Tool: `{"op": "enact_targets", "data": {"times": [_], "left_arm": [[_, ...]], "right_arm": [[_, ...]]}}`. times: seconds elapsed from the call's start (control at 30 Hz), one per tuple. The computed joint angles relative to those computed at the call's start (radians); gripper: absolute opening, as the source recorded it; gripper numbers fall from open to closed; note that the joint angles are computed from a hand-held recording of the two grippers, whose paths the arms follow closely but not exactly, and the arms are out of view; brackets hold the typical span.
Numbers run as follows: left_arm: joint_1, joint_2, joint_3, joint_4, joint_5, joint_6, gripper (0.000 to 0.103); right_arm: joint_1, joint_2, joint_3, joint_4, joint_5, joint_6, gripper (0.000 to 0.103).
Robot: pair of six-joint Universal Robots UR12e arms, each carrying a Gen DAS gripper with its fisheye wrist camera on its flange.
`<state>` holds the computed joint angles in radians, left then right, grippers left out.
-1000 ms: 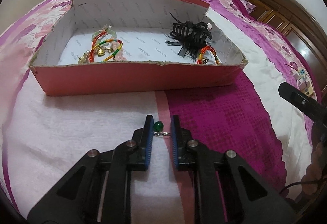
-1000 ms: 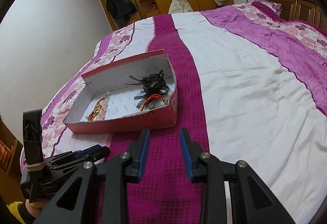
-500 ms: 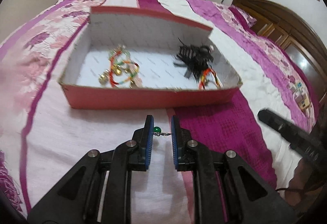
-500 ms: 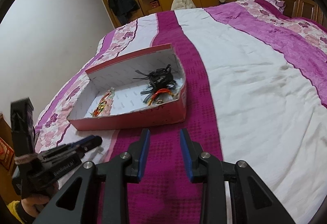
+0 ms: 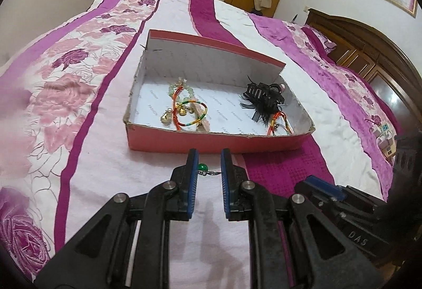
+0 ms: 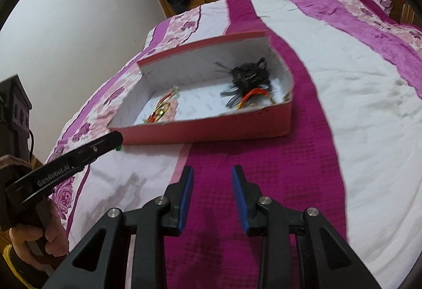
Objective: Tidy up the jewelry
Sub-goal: 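Grasp second green bead charm with right tool while left tool holds its charm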
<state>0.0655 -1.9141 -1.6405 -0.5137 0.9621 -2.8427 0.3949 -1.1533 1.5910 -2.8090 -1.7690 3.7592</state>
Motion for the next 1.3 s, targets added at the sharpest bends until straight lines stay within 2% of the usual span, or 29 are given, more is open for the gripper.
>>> {"op": "enact_targets", "data": {"times": [0.33,0.63,0.73,0.8,0.87,1.07,1.3], "left_arm": [[0.013,-0.004,-0.008,0.012,-0.003,-0.008,0.009],[0.017,-0.006,-0.011,0.024,-0.005,-0.016,0.009],[0.017,-0.006,-0.011,0.021,-0.005,-0.015,0.009],[0.018,-0.006,-0.011,0.020,-0.006,-0.012,0.009],[0.018,-0.006,-0.011,0.020,-0.006,-0.012,0.009],[0.019,0.000,-0.016,0.034,-0.009,-0.019,0.009],[0.018,0.010,-0.019,0.062,-0.022,-0.027,0.009]], "right_arm": [[0.008,0.039,-0.051,0.066,0.034,-0.018,0.033],[0.015,0.068,-0.088,0.116,0.025,-0.052,0.033],[0.018,0.073,-0.093,0.126,0.013,-0.058,0.027],[0.018,0.074,-0.095,0.133,0.009,-0.061,0.016],[0.018,0.074,-0.093,0.129,0.011,-0.062,0.012],[0.019,0.061,-0.076,0.095,0.014,-0.064,0.012],[0.024,0.036,-0.054,0.028,-0.017,-0.082,0.012]]}}
